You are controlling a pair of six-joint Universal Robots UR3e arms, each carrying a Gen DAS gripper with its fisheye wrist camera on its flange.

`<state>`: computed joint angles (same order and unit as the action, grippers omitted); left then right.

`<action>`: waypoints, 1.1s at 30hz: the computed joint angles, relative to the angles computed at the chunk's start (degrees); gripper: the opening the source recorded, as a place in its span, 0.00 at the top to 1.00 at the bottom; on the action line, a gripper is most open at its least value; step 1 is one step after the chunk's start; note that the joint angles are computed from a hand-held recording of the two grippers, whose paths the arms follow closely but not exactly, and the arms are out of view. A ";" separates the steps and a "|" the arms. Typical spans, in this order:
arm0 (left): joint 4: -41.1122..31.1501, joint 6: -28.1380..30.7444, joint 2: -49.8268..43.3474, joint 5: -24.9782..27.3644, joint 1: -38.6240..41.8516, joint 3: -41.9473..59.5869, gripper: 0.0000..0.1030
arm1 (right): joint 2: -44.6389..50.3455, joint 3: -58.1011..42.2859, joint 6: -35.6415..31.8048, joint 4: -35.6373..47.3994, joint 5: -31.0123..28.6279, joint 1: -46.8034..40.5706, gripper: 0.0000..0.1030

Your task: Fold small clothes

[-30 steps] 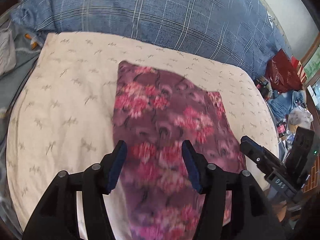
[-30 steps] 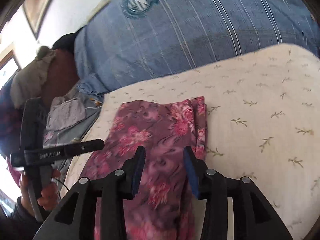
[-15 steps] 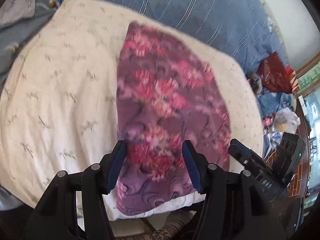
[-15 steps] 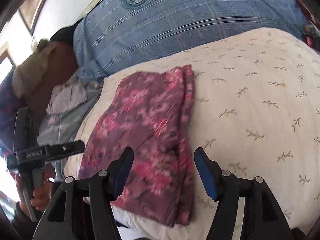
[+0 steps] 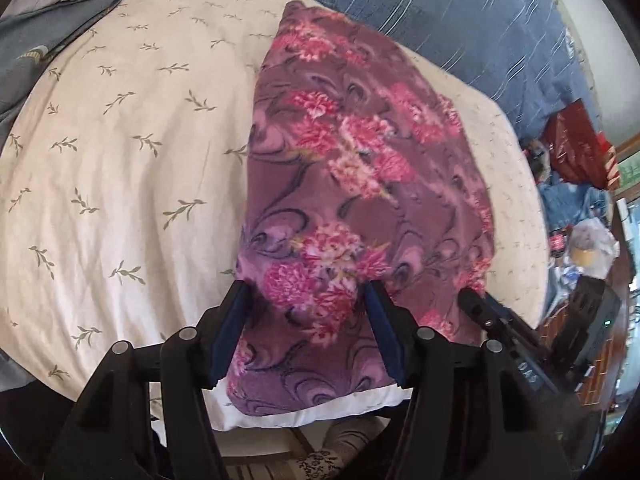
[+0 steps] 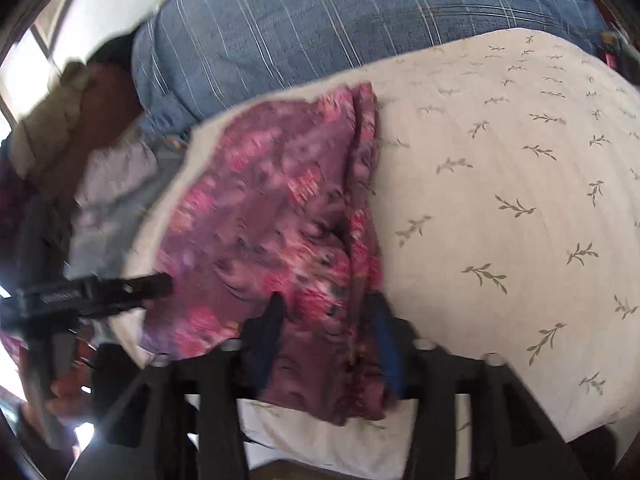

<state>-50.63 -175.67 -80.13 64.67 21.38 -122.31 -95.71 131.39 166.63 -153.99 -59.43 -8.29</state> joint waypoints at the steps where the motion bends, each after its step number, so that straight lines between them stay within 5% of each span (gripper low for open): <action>1: -1.70 0.73 1.27 -0.87 0.56 0.05 0.44 | -0.46 0.17 0.83 0.31 1.07 -0.76 0.64; 7: -3.97 3.48 6.09 -6.81 3.53 -0.14 0.38 | -9.11 5.68 2.13 -3.95 11.86 -7.73 0.61; 12: 3.59 0.90 -3.29 -2.26 0.81 0.22 0.38 | 4.08 -0.44 3.65 -10.92 -4.41 4.74 0.66; 15: 0.75 3.26 -3.28 -6.13 4.91 -0.82 0.33 | 6.62 2.91 4.29 -20.54 -8.22 7.21 0.62; 19: -6.82 5.49 -0.05 -9.93 8.35 1.24 0.36 | 4.04 -0.39 3.24 -11.33 -4.75 4.46 0.62; 24: -2.67 3.18 -1.88 -7.51 3.04 5.30 0.29 | 1.00 -0.63 2.61 -6.00 7.70 -3.94 0.61; 29: 10.03 -1.81 -9.99 1.33 -5.38 5.32 0.22 | 8.34 -4.82 1.24 -5.57 3.96 -0.36 0.55; 33: 3.31 -1.67 -9.60 0.25 -4.11 8.88 0.23 | 7.97 -4.46 0.37 -5.15 4.38 -0.55 0.54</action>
